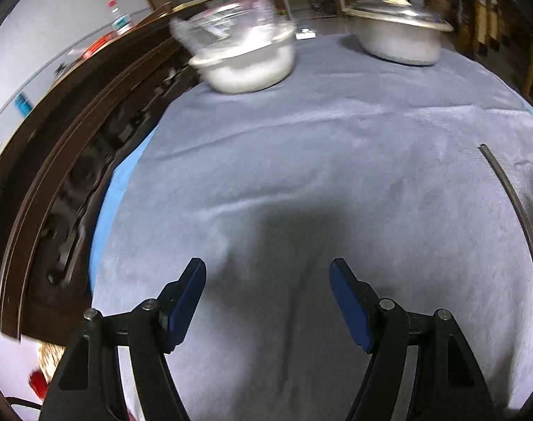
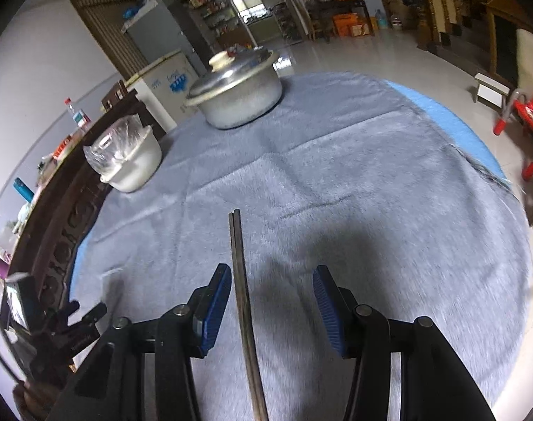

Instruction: Organize utensils

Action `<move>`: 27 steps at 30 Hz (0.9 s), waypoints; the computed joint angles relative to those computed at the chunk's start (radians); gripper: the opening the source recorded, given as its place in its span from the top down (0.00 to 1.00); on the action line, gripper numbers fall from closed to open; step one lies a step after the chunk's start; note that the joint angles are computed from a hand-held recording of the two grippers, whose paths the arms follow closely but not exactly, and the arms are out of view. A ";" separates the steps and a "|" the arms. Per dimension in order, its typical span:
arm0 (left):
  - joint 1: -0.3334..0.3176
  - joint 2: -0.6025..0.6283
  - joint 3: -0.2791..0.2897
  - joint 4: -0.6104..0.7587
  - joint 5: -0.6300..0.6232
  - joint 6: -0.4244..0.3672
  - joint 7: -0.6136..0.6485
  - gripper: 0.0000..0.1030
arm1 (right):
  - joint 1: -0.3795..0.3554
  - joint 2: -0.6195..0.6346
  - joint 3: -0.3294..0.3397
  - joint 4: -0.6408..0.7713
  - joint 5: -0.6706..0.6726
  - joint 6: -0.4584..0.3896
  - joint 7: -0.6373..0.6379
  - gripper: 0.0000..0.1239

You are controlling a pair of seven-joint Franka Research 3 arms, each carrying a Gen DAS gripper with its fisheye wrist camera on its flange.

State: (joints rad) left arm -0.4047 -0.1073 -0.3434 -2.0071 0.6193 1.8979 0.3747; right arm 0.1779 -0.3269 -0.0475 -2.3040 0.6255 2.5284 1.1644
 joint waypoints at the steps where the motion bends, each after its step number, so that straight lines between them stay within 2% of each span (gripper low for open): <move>1: 0.001 0.026 0.001 0.025 0.009 0.003 0.016 0.29 | 0.002 0.014 0.000 0.011 -0.002 -0.003 -0.004 0.58; 8: -0.011 0.137 0.019 0.132 0.038 0.013 0.069 0.29 | 0.004 0.129 0.010 0.118 -0.001 -0.037 -0.024 0.58; 17: -0.027 0.209 0.047 0.203 0.048 0.023 0.091 0.29 | -0.004 0.241 0.032 0.235 0.008 -0.110 -0.051 0.58; 27: -0.035 0.290 0.069 0.292 0.046 0.088 0.113 0.29 | -0.027 0.319 0.041 0.314 0.054 -0.176 -0.054 0.69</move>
State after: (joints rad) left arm -0.4402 0.1831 -0.2741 -1.7146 0.6651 1.9862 0.4872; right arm 0.1504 -0.0077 -0.0070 -1.9896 0.6791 2.3527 1.1105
